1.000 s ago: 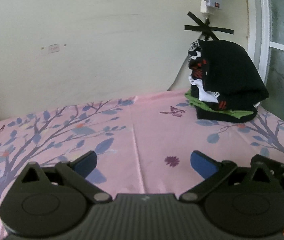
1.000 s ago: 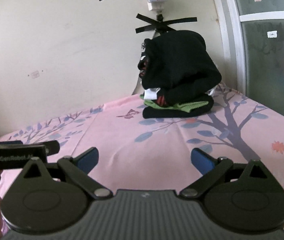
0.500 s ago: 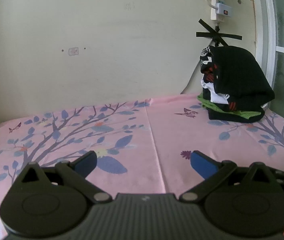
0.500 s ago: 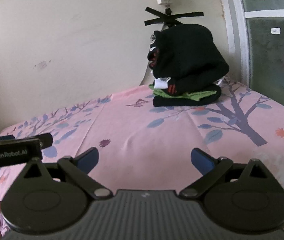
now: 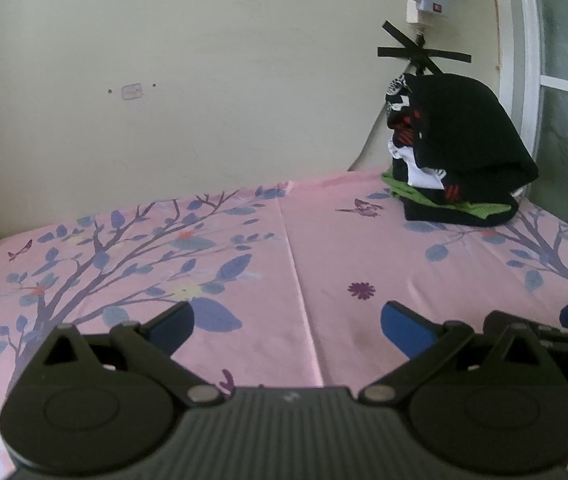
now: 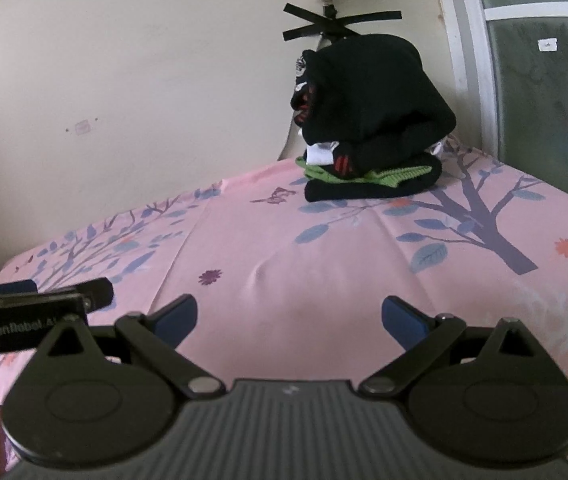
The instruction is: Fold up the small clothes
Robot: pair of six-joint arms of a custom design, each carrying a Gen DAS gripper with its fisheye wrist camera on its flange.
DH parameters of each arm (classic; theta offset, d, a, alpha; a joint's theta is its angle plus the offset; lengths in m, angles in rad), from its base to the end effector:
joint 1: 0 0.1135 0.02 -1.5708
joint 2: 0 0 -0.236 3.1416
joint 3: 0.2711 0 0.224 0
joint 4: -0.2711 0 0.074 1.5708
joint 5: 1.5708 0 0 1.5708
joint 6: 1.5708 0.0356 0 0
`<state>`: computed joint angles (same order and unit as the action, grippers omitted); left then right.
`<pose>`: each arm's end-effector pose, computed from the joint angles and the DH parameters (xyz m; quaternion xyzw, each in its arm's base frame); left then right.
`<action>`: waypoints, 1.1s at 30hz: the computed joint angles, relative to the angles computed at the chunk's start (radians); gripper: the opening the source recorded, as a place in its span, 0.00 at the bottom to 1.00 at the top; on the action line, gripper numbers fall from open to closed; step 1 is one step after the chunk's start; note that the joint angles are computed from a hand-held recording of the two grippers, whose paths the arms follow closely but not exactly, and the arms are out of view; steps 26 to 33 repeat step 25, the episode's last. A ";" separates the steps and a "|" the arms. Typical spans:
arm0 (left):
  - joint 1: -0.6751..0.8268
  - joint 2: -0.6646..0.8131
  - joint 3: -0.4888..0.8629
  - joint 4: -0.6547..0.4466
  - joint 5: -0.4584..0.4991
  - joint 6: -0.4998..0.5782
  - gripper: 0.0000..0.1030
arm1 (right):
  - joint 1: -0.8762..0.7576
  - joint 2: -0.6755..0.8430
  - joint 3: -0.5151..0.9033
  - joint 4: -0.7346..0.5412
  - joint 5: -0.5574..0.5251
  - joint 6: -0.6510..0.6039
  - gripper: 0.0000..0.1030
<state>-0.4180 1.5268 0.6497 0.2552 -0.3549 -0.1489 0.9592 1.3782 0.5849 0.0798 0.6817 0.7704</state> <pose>0.2618 -0.1028 0.1591 0.0375 0.8785 0.0250 0.4756 0.1595 0.1884 0.1669 0.0575 0.8665 0.1008 0.4855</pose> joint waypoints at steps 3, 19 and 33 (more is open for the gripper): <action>0.000 0.009 0.011 -0.013 -0.002 -0.006 1.00 | -0.012 0.001 -0.006 0.014 -0.014 -0.006 0.90; 0.074 0.060 0.042 -0.015 0.024 -0.018 1.00 | -0.074 0.114 0.076 0.038 -0.084 -0.057 0.90; 0.117 0.081 0.055 0.001 0.062 0.003 1.00 | -0.088 0.175 0.131 0.031 -0.105 -0.070 0.90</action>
